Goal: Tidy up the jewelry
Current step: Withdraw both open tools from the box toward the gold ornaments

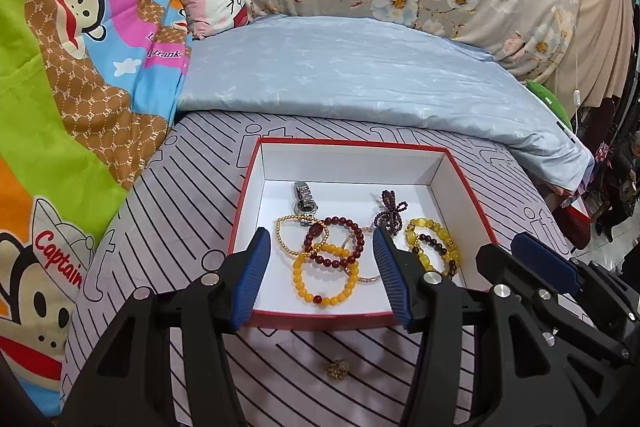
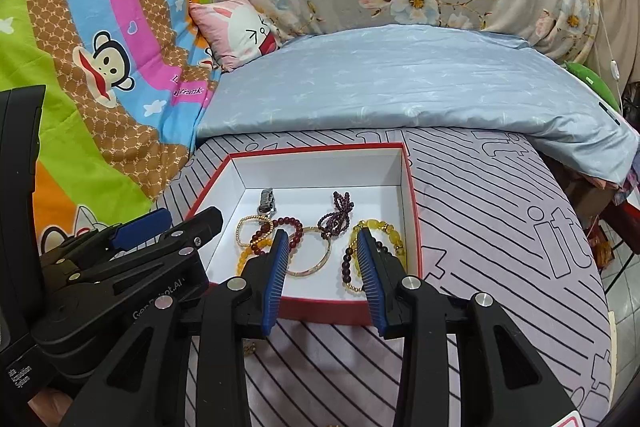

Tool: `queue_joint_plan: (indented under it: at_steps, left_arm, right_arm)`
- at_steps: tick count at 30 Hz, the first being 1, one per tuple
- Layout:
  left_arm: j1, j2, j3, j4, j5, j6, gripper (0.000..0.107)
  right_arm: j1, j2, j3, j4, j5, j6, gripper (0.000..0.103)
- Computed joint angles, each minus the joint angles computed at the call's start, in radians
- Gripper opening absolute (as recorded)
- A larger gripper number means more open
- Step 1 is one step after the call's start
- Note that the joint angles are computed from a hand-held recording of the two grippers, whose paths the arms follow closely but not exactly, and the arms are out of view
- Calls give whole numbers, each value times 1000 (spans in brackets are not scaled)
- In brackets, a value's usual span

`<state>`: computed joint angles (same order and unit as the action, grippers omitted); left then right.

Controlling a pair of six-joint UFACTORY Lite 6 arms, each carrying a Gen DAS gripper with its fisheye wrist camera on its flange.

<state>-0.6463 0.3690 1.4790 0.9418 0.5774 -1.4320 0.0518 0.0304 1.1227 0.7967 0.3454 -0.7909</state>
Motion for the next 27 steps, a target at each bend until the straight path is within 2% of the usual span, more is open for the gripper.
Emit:
queue_joint_plan:
  at_steps: [5, 7, 9, 14, 17, 19, 27]
  left_arm:
    - [-26, -60, -62, 10, 7, -24, 51]
    - [-41, -91, -104, 24, 10, -47, 51]
    - [-52, -120, -149, 26, 3, -65, 51]
    - [-84, -213, -322, 71, -10, -181, 52]
    - [-122, -260, -430, 115, 3, -275, 59]
    - [-152, -277, -491, 131, 8, -327, 59]
    - [-241, -279, -613, 175, 9, -509, 59]
  right_arm:
    - [-5, -87, -67, -19, 16, 14, 36]
    - [-8, -132, -107, -30, 14, 15, 42]
    - [-14, -169, -150, -48, -3, 23, 43]
    - [-71, -271, -299, -46, 2, -21, 42]
    - [-114, -326, -399, -15, 18, -76, 42]
    - [-137, -349, -460, -3, 28, -103, 42]
    - [-127, -408, -625, 36, 7, -157, 42]
